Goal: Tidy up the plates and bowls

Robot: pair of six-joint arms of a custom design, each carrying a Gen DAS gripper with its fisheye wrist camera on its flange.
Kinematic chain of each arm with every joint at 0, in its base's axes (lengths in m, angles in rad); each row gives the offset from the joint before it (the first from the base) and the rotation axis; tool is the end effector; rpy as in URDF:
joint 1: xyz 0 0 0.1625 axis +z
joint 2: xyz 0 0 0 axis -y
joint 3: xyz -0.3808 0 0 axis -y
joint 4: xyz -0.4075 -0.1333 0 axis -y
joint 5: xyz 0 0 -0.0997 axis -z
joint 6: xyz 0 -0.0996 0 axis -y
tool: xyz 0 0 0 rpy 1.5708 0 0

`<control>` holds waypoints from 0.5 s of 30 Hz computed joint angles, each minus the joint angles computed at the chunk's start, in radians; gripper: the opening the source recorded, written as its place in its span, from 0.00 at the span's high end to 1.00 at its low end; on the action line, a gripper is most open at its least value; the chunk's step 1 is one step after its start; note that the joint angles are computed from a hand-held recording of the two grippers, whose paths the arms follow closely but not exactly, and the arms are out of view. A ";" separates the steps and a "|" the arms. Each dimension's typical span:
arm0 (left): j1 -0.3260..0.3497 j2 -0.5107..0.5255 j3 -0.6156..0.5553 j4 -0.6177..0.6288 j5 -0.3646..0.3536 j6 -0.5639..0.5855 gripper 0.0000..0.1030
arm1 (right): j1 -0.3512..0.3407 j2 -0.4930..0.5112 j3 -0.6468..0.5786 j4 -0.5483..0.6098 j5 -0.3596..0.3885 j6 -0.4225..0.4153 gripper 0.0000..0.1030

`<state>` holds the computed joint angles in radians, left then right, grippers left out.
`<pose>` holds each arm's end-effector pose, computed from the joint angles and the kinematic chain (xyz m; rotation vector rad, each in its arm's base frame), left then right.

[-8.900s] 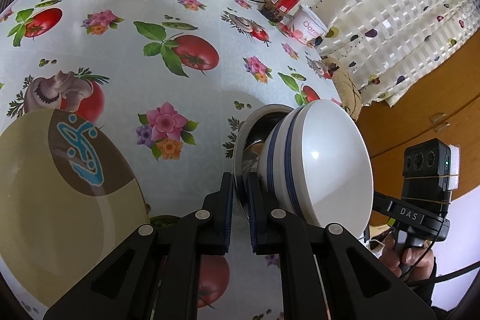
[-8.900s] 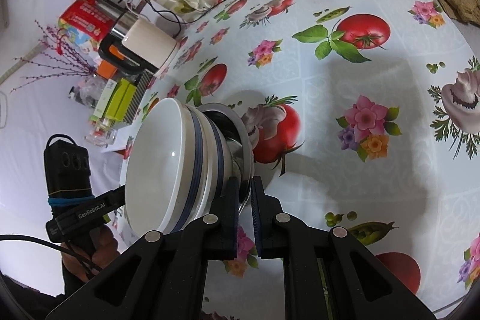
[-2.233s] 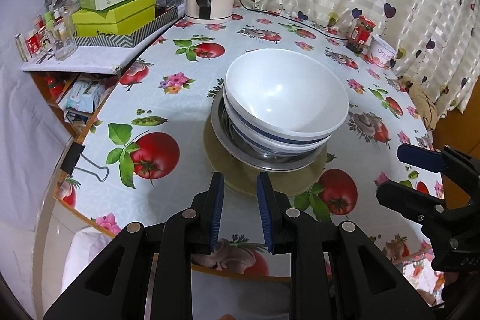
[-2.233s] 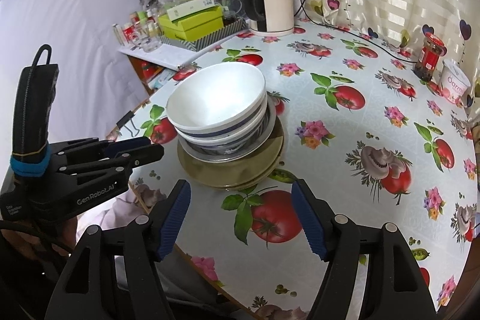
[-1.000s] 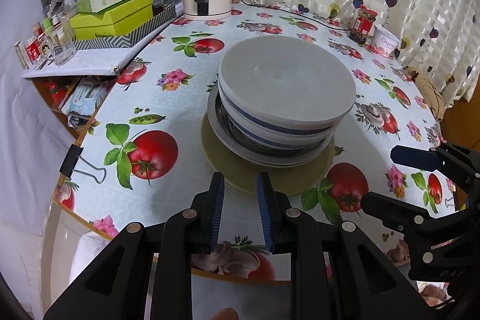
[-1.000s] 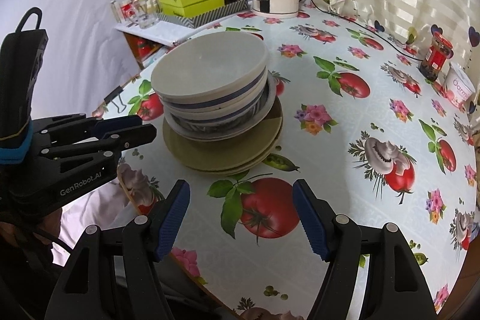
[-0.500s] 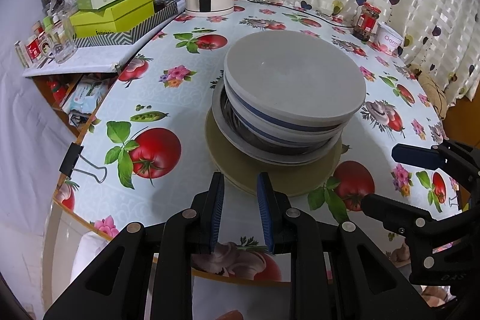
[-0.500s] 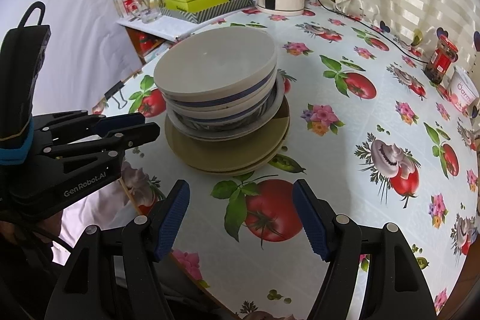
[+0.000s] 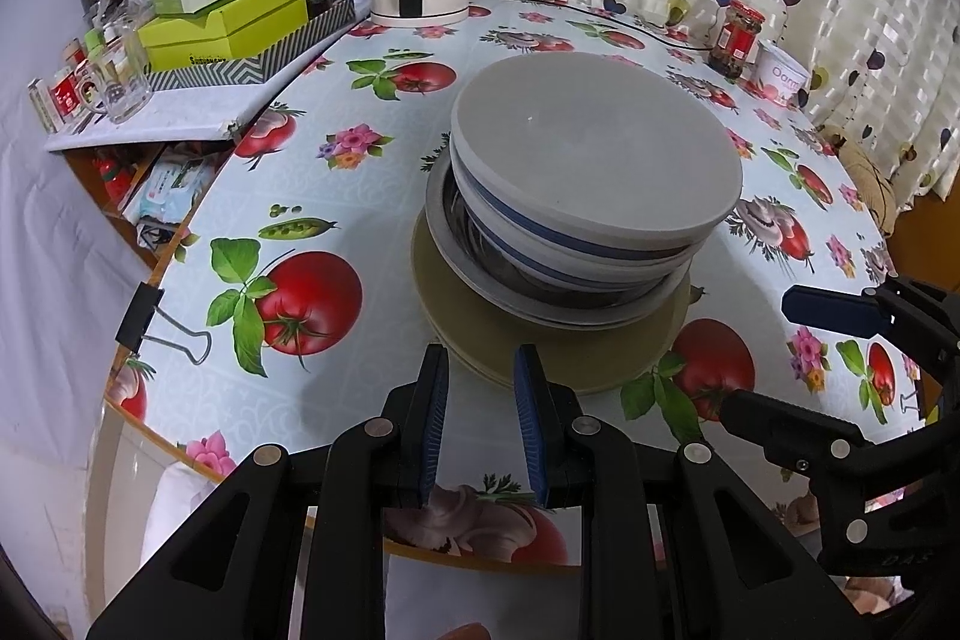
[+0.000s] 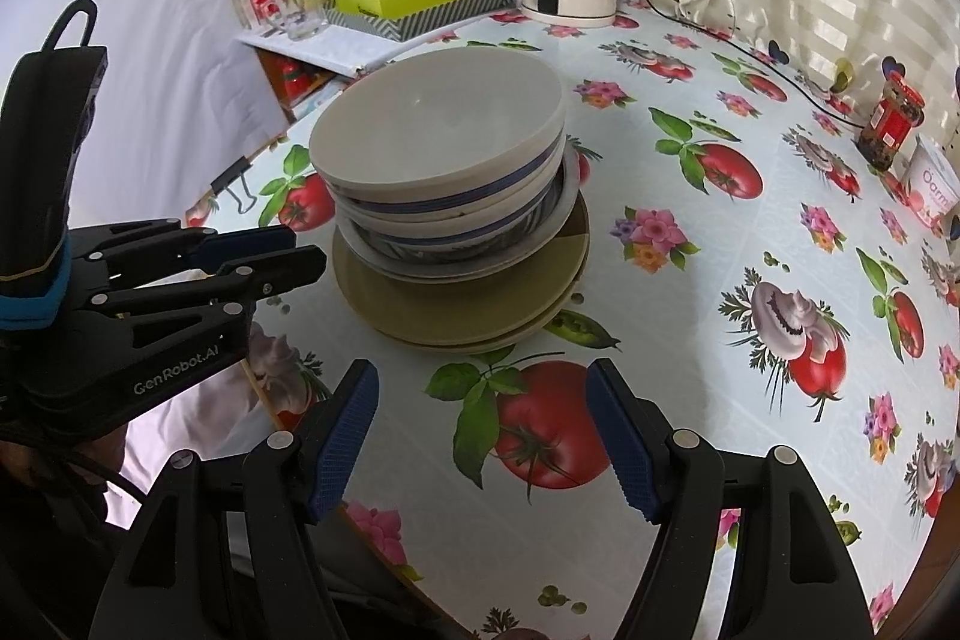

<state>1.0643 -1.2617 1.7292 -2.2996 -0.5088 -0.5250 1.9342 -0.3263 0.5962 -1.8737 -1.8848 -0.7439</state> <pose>-0.0928 -0.6214 0.3205 -0.1885 2.1801 -0.8813 0.4002 -0.7639 0.0845 1.4801 -2.4084 -0.0388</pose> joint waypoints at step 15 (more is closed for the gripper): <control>0.001 0.001 -0.001 0.003 -0.002 -0.002 0.77 | 0.000 0.000 0.000 0.000 -0.001 0.001 0.30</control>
<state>1.0652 -1.2609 1.7283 -2.2963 -0.5112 -0.5274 1.9346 -0.3266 0.5964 -1.8733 -1.8854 -0.7426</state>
